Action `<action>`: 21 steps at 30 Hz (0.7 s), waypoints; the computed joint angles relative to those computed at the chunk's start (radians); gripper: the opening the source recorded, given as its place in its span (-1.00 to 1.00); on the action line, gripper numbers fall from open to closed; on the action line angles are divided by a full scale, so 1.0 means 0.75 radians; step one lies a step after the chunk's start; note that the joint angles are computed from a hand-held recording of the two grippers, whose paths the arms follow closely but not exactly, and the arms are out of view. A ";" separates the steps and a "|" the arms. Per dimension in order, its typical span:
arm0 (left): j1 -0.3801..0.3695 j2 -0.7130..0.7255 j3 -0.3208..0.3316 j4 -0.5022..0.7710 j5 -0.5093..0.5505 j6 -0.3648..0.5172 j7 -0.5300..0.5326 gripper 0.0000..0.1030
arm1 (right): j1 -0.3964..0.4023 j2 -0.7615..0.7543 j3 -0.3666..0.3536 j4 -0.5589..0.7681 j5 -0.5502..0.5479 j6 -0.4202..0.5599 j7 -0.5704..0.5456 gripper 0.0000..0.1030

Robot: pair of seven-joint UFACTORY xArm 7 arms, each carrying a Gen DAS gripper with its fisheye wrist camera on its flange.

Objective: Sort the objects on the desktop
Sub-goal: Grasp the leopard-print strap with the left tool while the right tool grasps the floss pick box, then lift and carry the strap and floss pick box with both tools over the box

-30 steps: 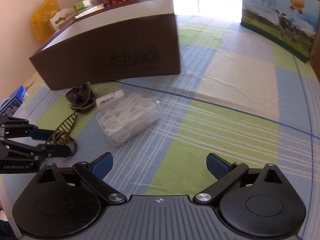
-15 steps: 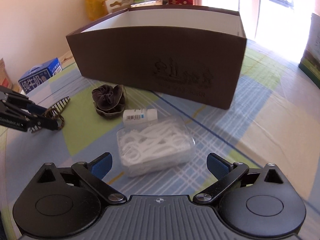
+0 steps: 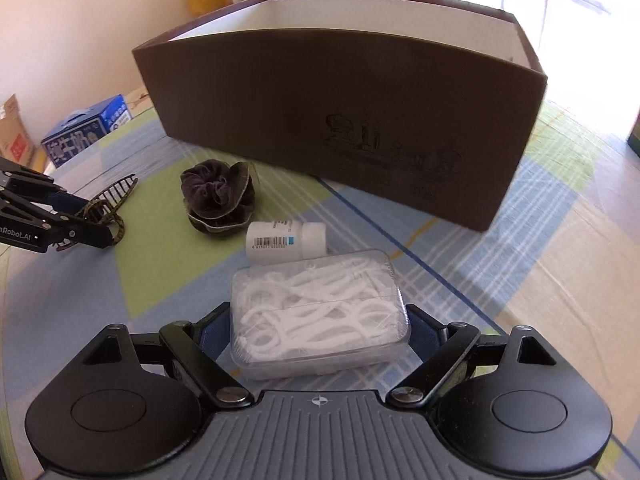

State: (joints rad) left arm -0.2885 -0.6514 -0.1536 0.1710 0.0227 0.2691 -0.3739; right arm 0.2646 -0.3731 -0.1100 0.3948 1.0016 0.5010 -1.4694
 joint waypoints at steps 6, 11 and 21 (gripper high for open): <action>0.026 0.021 -0.032 0.001 0.022 -0.034 -0.032 -0.31 | -0.016 -0.134 0.014 -0.105 -0.081 -0.059 0.183 0.66; 0.034 0.058 -0.036 0.005 0.041 -0.086 -0.048 -0.10 | -0.012 -0.265 -0.025 -0.196 -0.183 -0.067 0.345 0.66; 0.042 0.043 -0.047 -0.004 0.078 -0.089 -0.064 -0.28 | 0.005 -0.430 -0.085 -0.296 -0.421 -0.085 0.607 0.66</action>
